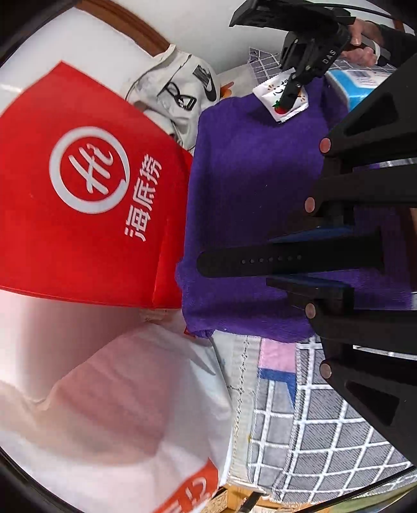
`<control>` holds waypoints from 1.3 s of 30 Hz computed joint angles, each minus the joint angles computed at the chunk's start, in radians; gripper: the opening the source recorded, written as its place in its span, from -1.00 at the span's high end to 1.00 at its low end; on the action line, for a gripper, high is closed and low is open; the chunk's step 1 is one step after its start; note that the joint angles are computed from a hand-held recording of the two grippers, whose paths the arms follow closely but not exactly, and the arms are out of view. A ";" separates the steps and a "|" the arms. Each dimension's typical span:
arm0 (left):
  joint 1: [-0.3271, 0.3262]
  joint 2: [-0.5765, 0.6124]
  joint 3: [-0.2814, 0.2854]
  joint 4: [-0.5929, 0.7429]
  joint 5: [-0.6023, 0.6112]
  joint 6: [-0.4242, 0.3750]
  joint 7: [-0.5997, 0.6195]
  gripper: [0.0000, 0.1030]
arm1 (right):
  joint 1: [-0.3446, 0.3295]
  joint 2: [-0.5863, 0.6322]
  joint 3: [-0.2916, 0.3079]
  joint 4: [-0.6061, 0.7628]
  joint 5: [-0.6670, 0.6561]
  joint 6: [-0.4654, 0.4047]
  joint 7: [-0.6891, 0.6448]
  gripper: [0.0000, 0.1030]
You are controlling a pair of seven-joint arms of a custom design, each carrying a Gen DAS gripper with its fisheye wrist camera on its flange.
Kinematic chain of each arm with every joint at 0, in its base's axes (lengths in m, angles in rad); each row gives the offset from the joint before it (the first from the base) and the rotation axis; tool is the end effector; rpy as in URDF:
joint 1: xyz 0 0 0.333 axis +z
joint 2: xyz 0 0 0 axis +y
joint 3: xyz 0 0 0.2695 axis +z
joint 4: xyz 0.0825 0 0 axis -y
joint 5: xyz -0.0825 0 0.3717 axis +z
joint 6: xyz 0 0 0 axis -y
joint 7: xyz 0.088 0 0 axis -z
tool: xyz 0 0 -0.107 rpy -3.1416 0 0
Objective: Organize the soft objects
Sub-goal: 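Carry the black strap onto the purple towel with the left gripper while the right drops the packet there, then grasp the green snack packet with the right gripper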
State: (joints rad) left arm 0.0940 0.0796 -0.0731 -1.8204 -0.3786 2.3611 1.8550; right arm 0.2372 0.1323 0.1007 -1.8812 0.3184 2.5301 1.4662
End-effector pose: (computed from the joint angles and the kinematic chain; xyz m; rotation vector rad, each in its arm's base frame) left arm 0.6087 0.0091 0.4973 -1.9716 2.0799 -0.7857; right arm 0.5845 0.1996 0.4549 -2.0147 1.6063 -0.1510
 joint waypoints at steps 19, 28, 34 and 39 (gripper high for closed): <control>-0.019 0.190 -0.008 0.189 0.130 -0.111 -0.117 0.52 | 0.001 0.085 -0.004 0.119 -0.121 -0.118 0.010 0.27; -0.025 0.006 -0.007 0.018 0.144 -0.028 -0.136 -0.14 | 0.015 -0.087 -0.023 -0.051 -0.231 -0.026 0.114 -0.16; -0.016 -0.189 0.010 -0.141 0.128 0.010 -0.130 -0.18 | 0.037 -0.266 -0.021 -0.202 -0.360 0.030 0.264 -0.22; 0.006 -0.376 0.013 -0.300 0.156 0.036 -0.185 -0.18 | 0.083 -0.440 -0.029 -0.340 -0.340 0.046 0.326 -0.24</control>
State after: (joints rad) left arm 0.1003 -0.2964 -0.0599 -2.1199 -0.2226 2.3967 1.6702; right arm 0.3200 -0.3079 0.0715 -2.2216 -0.0220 2.5759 1.7918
